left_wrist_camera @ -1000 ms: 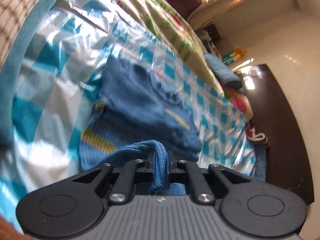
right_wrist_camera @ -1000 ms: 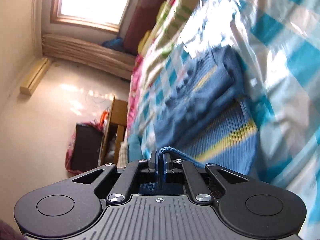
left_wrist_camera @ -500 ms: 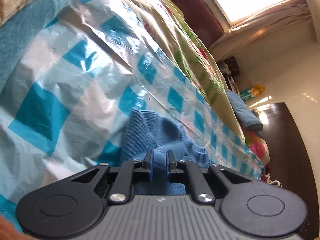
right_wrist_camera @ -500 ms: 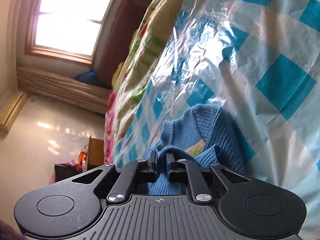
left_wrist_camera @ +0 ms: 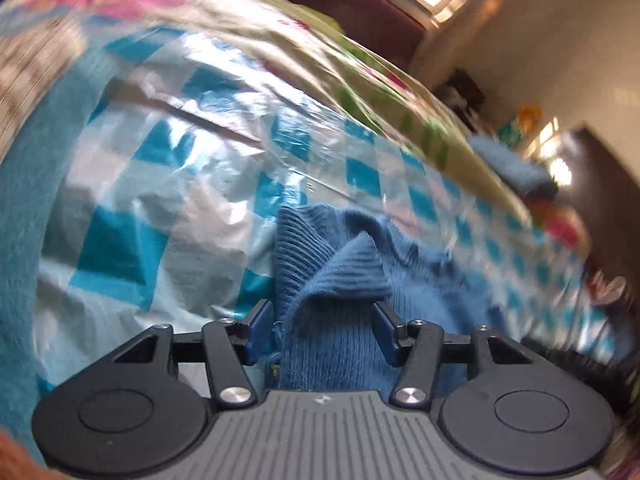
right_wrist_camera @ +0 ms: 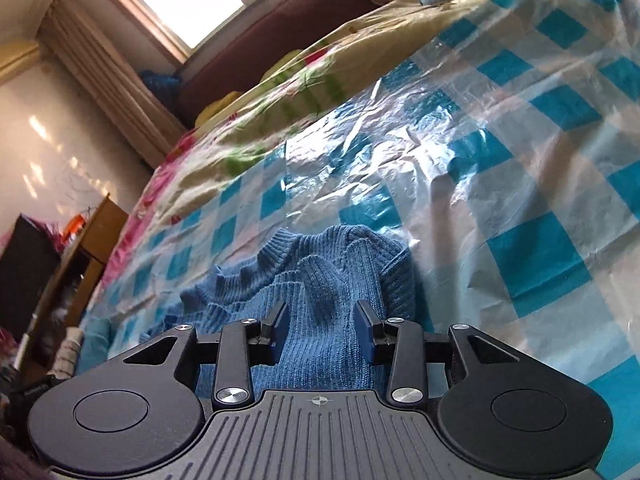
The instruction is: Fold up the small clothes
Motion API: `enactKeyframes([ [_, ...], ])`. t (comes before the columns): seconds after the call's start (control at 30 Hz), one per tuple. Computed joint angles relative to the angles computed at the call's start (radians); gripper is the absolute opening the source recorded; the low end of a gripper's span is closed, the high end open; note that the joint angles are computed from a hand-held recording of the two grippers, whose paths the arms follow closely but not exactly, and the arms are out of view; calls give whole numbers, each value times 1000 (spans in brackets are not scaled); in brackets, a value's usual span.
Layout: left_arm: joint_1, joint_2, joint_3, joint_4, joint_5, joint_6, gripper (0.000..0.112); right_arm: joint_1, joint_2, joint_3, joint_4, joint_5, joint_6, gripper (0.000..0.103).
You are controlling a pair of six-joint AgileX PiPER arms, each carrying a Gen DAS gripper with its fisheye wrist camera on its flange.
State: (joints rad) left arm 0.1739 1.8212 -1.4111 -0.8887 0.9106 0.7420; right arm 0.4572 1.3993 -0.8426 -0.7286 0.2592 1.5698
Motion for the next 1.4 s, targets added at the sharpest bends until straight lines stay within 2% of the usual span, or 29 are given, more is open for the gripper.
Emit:
enactKeyframes([
  [0.13,-160,-56,49,218,-215,70,58,-1,8,5,16,-13,3,36],
  [0.2,-217,-41,42,350,-276,20,58,-10,4,13,42,-23,-4,36],
  [0.27,-228,-11,20,410,-315,-55,58,-17,-4,23,68,-27,-15,36],
  [0.47,-81,81,-96,274,-258,-319,59,-26,-38,40,47,-19,4,36],
  [0.53,-58,80,-86,242,-247,-305,59,-31,-41,43,50,-25,2,36],
  [0.7,-52,30,-12,146,-207,-135,61,-21,-26,38,48,-15,-17,36],
  [0.8,-72,44,-23,150,-180,-129,64,-15,0,15,94,5,-88,36],
  [0.9,-90,38,-6,156,-194,-111,64,-1,20,-11,38,53,-69,36],
  [1.2,-109,35,-6,191,-201,-113,57,-45,84,-75,224,79,-296,34],
  [1.4,-101,37,-7,152,-189,-95,57,0,110,-132,198,163,-341,35],
])
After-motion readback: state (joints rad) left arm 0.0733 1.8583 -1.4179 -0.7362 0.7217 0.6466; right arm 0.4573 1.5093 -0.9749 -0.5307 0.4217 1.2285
